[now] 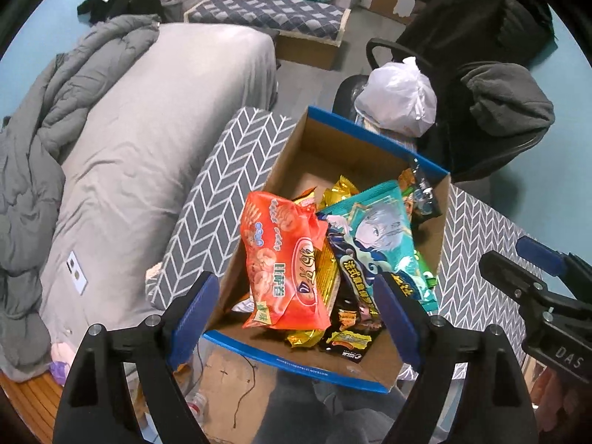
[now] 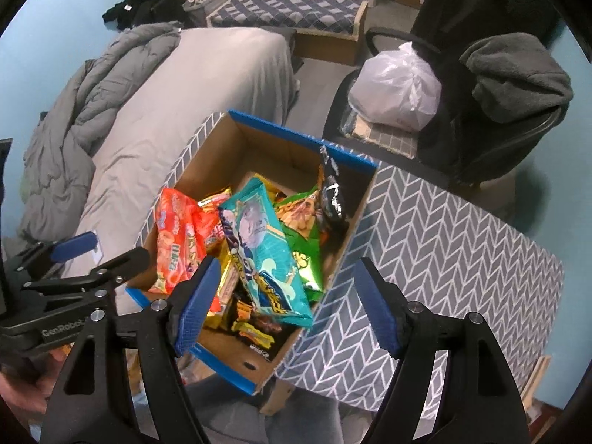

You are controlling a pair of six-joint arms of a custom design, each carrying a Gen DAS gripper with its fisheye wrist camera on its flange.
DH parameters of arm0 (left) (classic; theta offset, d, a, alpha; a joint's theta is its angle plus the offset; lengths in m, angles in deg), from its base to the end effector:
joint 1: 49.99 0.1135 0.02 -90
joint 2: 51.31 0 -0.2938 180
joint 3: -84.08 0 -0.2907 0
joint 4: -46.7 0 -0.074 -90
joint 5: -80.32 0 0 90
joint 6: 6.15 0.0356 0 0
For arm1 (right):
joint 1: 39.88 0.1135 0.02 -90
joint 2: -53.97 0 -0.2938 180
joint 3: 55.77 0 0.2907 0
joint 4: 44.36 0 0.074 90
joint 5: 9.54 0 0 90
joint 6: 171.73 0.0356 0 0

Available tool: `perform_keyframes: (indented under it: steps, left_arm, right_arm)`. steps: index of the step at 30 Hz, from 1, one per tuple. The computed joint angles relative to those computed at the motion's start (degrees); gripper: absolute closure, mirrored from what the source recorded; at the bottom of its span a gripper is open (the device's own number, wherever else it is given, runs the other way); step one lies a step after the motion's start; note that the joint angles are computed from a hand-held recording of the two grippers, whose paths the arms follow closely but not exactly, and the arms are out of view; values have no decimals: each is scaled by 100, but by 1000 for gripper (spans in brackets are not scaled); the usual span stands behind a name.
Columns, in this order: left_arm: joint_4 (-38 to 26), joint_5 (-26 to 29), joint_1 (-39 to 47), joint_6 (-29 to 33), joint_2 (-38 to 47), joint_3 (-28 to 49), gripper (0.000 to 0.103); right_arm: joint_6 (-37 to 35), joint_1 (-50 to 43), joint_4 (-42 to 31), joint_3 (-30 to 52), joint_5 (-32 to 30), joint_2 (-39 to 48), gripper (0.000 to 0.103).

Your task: Organize snacks

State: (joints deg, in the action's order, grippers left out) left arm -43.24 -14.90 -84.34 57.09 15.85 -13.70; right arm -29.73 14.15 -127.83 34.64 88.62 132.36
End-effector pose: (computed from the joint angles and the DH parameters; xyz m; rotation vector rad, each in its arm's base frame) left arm 0.1795 -0.1188 0.3541 0.1725 2.8622 -0.0809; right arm 0.1685 0.2236 0.3583 -0.0171 2.8239 0.2472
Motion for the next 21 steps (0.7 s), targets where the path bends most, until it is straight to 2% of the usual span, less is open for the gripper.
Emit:
perform_keyframes:
  steps: [13, 21]
  left_arm:
    - [-574, -708, -692, -493, 10, 916, 16]
    - [-690, -1134, -989, -674, -20, 1164, 16]
  right_arm:
    - [330, 258, -442, 196, 525, -376, 28]
    - [505, 387, -657, 281, 769, -534, 27]
